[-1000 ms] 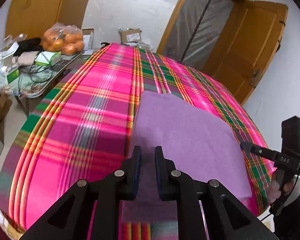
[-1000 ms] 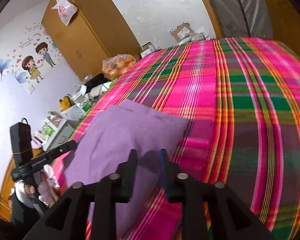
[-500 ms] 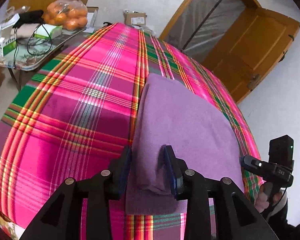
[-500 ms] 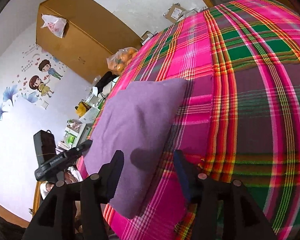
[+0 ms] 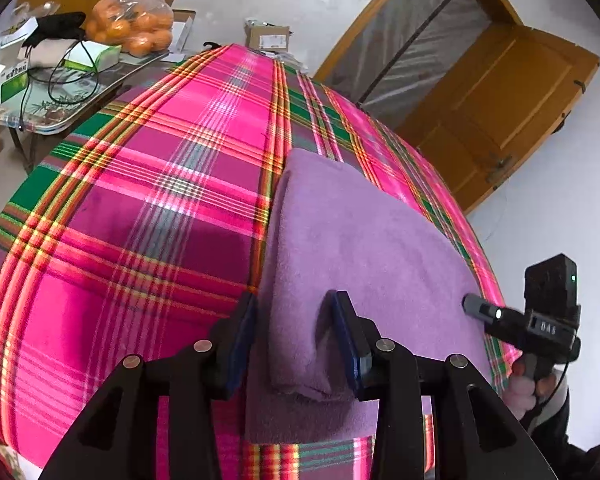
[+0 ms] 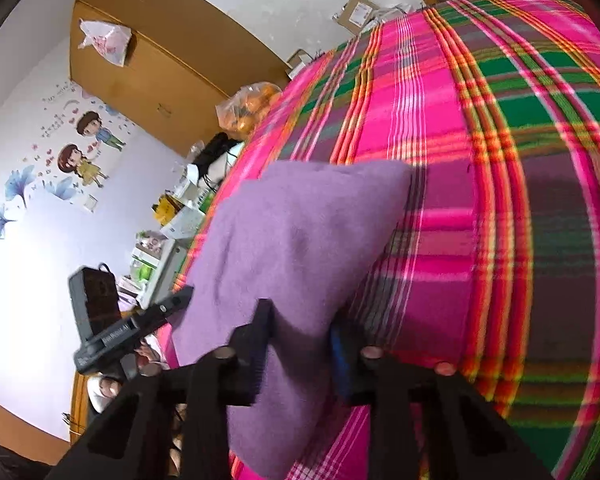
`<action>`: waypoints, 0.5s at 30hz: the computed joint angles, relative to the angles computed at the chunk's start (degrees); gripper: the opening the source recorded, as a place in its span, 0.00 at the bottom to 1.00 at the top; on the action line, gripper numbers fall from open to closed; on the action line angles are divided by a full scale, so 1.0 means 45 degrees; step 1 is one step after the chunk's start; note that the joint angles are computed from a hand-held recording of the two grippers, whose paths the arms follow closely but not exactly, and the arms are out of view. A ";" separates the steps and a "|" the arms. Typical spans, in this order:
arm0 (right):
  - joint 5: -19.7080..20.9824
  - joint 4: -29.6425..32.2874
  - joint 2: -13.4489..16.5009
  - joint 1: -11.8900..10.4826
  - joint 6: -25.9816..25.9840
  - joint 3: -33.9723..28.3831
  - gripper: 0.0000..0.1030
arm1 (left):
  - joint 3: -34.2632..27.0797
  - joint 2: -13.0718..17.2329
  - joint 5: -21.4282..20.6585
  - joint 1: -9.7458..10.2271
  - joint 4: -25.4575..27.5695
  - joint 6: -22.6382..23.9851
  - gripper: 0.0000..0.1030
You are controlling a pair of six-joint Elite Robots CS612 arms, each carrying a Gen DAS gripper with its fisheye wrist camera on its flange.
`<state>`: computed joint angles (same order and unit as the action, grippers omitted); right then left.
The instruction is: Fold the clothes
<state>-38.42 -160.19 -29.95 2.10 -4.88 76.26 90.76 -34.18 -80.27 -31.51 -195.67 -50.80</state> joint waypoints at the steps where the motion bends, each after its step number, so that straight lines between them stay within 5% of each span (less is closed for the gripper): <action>1: -0.0037 -0.0078 0.0010 -0.0034 0.0030 -0.0036 0.19 | -0.0029 0.0018 -0.0084 -0.0025 -0.0038 0.0000 0.38; 7: 0.0026 0.0286 0.0186 -0.0190 -0.0009 -0.0413 0.19 | -0.0205 0.0163 -0.0366 -0.0067 -0.0269 -0.0036 0.39; 15: -0.0008 0.0757 0.0228 -0.0174 -0.0044 -0.0512 0.33 | -0.0930 0.0442 -0.0765 0.0208 0.0019 -0.0113 0.43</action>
